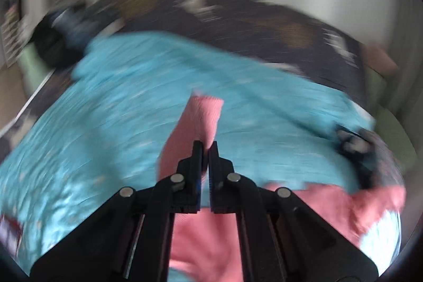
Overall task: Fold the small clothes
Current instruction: 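Grasp the pink shirt's side edge with the left gripper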
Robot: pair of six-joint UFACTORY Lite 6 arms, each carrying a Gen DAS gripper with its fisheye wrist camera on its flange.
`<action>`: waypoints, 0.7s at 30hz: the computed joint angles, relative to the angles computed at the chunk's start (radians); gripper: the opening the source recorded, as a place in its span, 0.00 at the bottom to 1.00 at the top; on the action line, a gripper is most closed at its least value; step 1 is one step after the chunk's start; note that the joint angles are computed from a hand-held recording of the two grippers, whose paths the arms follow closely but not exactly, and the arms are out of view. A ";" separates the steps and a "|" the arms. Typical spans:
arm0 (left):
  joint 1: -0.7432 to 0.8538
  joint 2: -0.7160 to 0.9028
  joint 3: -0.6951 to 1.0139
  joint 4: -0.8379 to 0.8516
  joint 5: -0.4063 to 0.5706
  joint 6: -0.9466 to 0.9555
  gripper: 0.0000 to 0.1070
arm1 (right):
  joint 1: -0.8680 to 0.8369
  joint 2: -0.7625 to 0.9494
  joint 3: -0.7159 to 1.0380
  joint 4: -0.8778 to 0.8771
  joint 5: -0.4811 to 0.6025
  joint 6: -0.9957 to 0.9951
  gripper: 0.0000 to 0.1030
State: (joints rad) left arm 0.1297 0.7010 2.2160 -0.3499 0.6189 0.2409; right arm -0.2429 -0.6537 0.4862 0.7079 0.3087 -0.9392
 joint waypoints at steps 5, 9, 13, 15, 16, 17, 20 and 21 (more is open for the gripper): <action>-0.293 -0.164 -0.218 -0.177 -0.015 0.195 0.05 | -0.252 0.116 0.131 0.301 0.181 -0.260 1.00; -0.471 -0.248 -0.350 -0.213 0.031 0.336 0.28 | -0.421 0.155 0.158 0.340 0.280 -0.340 1.00; -0.535 -0.443 -0.586 -0.051 -0.100 0.270 0.58 | -0.548 0.243 0.185 0.354 0.363 -0.428 1.00; -0.504 -0.540 -0.683 -0.008 -0.134 0.249 0.60 | -0.572 0.299 0.216 0.361 0.402 -0.441 1.00; -0.488 -0.571 -0.716 0.026 -0.150 0.219 0.63 | -0.581 0.333 0.239 0.370 0.437 -0.447 1.00; -0.458 -0.619 -0.777 0.065 -0.179 0.191 0.66 | -0.581 0.369 0.267 0.379 0.473 -0.450 1.00; -0.315 -0.735 -0.963 0.243 -0.275 0.067 0.71 | -0.521 0.482 0.375 0.382 0.557 -0.421 1.00; -0.265 -0.755 -1.015 0.283 -0.291 0.039 0.71 | -0.484 0.539 0.432 0.379 0.581 -0.396 0.99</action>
State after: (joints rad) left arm -0.1354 -0.0540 1.2008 -0.0668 0.3277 0.2797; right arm -0.7272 -0.1150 0.9186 1.0869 0.8902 -1.3352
